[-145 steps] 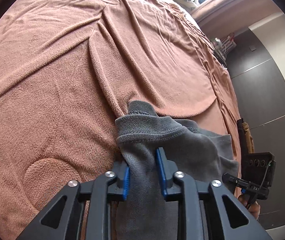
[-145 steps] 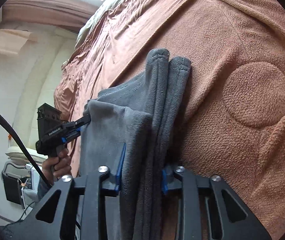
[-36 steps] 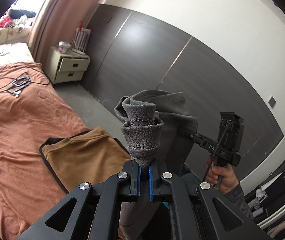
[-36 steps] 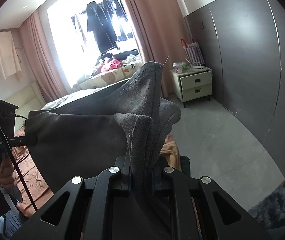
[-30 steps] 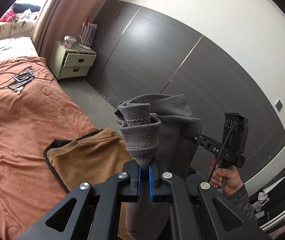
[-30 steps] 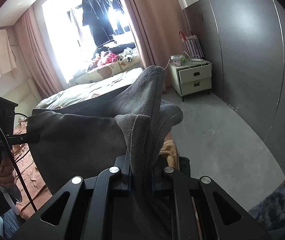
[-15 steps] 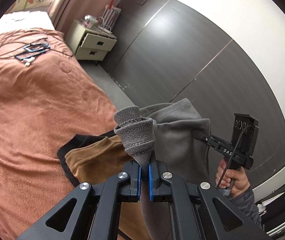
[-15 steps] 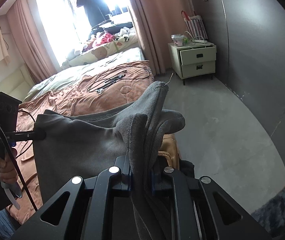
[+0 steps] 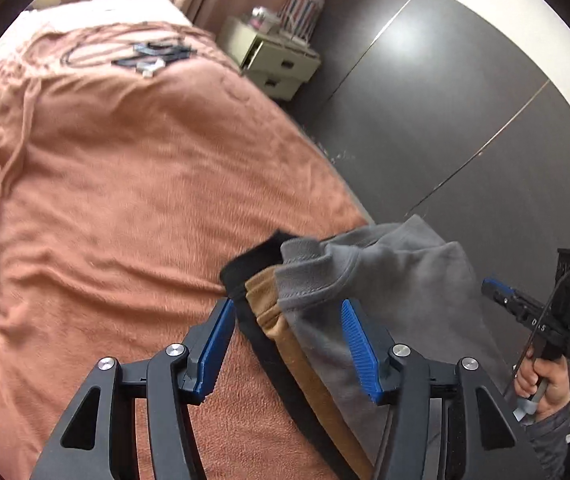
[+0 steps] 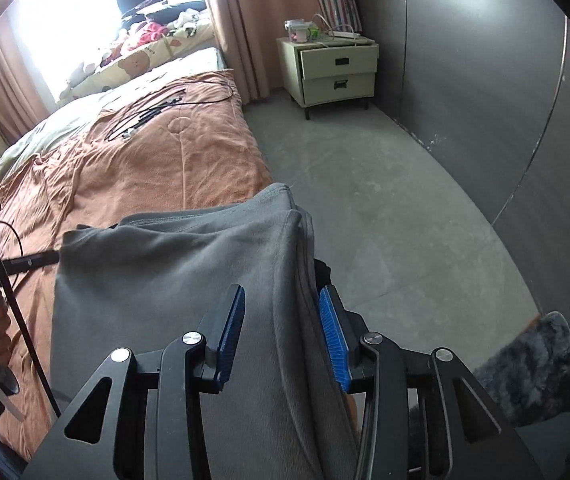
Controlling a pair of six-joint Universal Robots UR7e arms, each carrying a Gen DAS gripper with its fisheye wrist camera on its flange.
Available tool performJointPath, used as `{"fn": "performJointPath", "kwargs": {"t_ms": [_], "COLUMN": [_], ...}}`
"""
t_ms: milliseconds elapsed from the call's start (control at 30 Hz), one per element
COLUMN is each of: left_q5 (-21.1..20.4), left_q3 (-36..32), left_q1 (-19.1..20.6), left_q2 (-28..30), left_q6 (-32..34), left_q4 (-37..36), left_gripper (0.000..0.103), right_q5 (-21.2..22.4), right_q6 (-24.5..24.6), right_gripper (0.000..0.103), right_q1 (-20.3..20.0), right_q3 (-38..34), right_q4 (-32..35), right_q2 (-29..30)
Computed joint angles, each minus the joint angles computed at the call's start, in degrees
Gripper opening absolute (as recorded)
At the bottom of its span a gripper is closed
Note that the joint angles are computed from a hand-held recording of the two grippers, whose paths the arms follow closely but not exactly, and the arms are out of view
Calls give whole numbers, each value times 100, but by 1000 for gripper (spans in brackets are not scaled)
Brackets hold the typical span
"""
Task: Fold small clothes
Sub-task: 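Lower the grey shirt onto the stack and open both tools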
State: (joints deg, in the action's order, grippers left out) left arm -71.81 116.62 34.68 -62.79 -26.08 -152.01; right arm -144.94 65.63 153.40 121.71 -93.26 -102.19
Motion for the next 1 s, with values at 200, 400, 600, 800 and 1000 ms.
{"fn": "performJointPath", "kwargs": {"t_ms": [200, 400, 600, 800, 1000], "left_q5": [-126, -394, -55, -42, -190], "left_q3": [-64, -381, -582, -543, -345], "left_q1": [-92, -79, 51, 35, -126], "left_q2": [38, 452, 841, 796, 563], "left_q6": [492, 868, 901, 681, 761], "left_q4": [-334, -21, 23, -15, -93], "left_gripper": [43, 28, 26, 21, 21], "right_q5": [95, 298, 257, 191, 258], "right_q6": [-7, -504, -857, -453, -202], "right_gripper": [32, 24, 20, 15, 16], "right_q1": [535, -179, -881, -984, -226], "right_q3": [-22, 211, 174, -21, -195], "right_q4": [51, -310, -425, 39, 283], "right_q2": [9, -146, -152, 131, 223]}}
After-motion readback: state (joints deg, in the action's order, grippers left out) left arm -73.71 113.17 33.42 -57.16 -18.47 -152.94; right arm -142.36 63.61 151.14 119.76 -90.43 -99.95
